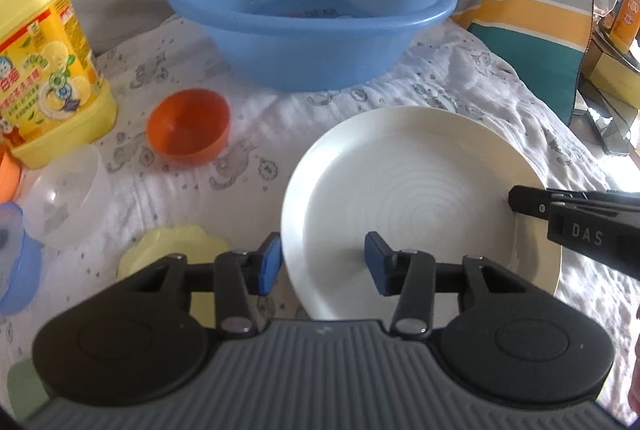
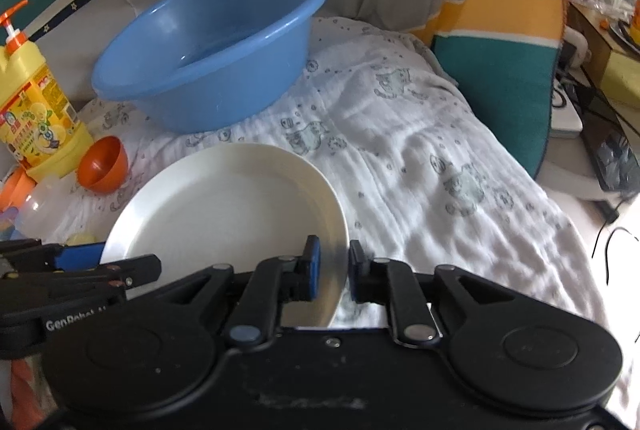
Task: Organize plates and bowls
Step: 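Lift the white plate with the right gripper toward the instruction sheet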
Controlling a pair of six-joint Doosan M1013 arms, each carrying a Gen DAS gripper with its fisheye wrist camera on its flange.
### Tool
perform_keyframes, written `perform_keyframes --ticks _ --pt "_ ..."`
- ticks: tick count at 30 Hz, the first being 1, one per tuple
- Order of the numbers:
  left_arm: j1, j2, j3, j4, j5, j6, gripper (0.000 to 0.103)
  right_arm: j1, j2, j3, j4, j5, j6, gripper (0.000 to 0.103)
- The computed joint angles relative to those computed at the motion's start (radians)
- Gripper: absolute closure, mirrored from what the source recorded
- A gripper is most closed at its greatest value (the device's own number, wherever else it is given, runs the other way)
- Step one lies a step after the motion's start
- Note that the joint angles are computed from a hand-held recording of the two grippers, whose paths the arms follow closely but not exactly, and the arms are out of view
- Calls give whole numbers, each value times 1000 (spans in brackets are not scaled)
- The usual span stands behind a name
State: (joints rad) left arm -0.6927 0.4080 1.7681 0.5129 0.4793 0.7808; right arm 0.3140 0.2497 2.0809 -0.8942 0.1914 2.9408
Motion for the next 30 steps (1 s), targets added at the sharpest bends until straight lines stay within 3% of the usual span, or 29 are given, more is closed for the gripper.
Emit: perform_keyframes --ticks 10,13,16,30 --pt "-21 -98 84 83 30 -128 59 54 -77 29 182 33 -158 87" --pt "-23 -144 121 95 35 -170 59 86 -103 32 181 53 -157 87" --pt "-24 -192 161 125 48 -238 59 116 -127 30 294 63 -257 87" --pt "6 -456 386 260 154 -520 59 333 -150 -37 531 107 -463 87"
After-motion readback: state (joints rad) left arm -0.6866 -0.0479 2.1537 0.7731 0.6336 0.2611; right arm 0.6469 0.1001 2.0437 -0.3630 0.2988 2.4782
